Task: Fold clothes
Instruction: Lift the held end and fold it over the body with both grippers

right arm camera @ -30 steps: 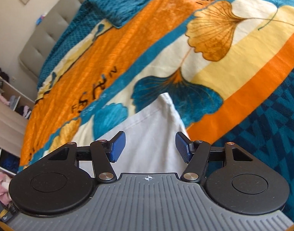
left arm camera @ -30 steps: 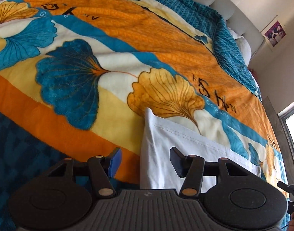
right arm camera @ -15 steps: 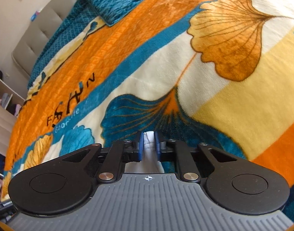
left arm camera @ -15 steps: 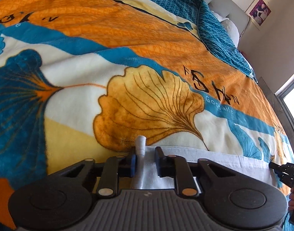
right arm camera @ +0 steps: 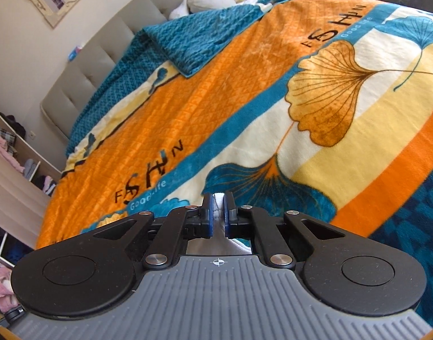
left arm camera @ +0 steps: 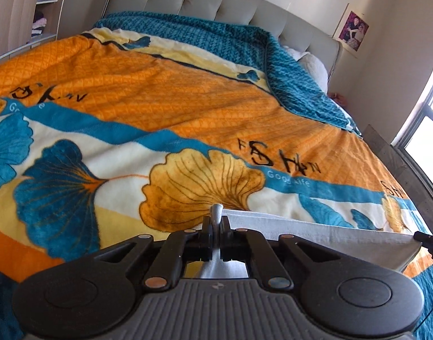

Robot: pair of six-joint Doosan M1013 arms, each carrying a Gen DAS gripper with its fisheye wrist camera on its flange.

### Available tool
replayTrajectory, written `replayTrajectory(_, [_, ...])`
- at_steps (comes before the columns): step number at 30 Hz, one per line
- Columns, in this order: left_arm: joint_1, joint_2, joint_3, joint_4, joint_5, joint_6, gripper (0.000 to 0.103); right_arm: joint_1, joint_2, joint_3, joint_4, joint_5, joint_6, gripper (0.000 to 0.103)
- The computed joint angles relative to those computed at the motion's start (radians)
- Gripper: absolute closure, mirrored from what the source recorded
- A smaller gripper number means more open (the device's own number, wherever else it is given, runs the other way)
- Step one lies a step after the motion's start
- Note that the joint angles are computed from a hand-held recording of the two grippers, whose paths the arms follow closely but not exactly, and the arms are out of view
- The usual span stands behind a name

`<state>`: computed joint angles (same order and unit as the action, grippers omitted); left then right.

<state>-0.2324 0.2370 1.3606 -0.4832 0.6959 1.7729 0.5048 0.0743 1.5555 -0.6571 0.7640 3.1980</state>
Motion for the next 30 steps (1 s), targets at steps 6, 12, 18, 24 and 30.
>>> replayTrajectory(6, [0.027, -0.120, 0.082, -0.082, 0.020, 0.063, 0.101, 0.067, -0.096, 0.012, 0.033, 0.074, 0.026, 0.096])
replayTrajectory(12, [0.062, -0.243, 0.182, -0.070, 0.108, 0.062, 0.101, 0.177, -0.191, 0.039, 0.049, 0.210, 0.082, 0.096])
replayTrajectory(18, [0.033, -0.358, 0.308, 0.126, 0.234, -0.085, 0.101, 0.304, -0.234, 0.117, 0.100, 0.318, 0.118, 0.096])
replayTrajectory(24, [-0.016, -0.415, 0.391, 0.270, 0.225, -0.194, 0.101, 0.353, -0.237, 0.192, 0.142, 0.354, 0.210, 0.097])
replayTrajectory(30, [0.013, -0.496, 0.417, 0.168, 0.155, -0.151, 0.101, 0.435, -0.264, 0.178, -0.004, 0.413, 0.324, 0.097])
